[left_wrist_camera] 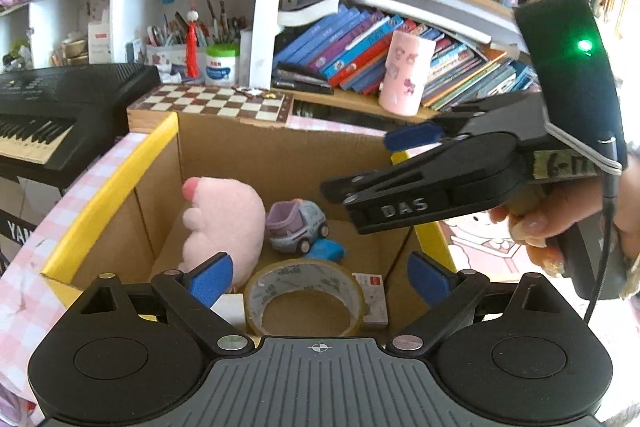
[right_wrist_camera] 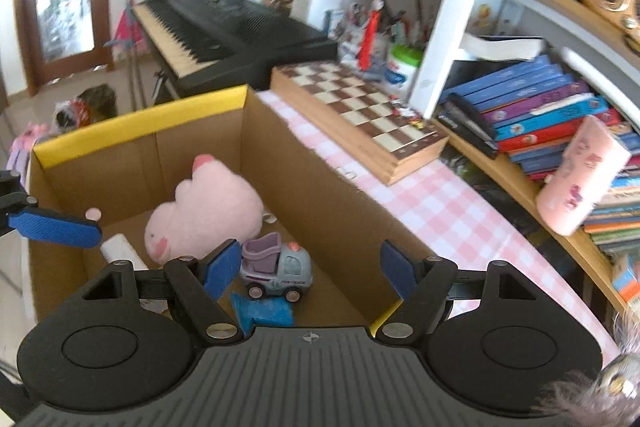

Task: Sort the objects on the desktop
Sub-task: 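Withdraw both open tools up and out of the yellow box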

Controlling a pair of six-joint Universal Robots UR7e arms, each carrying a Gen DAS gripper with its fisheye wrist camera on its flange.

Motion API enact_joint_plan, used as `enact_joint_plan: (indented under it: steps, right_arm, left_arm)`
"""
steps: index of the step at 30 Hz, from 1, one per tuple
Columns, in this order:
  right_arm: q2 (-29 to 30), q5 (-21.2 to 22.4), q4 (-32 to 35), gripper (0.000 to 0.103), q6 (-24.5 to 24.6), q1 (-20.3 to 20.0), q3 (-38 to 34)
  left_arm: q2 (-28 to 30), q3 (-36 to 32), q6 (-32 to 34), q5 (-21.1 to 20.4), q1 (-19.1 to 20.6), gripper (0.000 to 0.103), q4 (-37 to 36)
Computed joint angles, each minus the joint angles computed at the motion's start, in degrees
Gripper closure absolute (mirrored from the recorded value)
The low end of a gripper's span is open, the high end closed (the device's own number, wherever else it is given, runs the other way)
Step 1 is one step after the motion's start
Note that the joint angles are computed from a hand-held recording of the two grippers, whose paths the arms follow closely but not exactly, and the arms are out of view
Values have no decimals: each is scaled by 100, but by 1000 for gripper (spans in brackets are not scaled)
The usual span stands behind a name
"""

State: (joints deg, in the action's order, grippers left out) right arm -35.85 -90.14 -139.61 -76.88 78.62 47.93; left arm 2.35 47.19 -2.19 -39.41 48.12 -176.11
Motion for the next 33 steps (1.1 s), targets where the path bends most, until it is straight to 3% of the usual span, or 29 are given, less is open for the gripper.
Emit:
enact_joint_plan:
  steps: [9,16,24,33]
  right_arm:
    - [-785,271,-1373,28,584,-155,1340]
    - [-1308,191,-2606,28,1448,-287,2406]
    - [-1894,132,-3682,28,1825,-452,3551]
    - [-2463,22,-4467,28,2058,-595,4648]
  left_arm:
    - [-248,750,495,-121,-145,6,-1023]
    - [-471,1360,615,-95,-268,6,-1608]
    - [-814,2209,718,-158,-436,6,-2118]
    - [-1109,3035,549,8,-620,6,-2444]
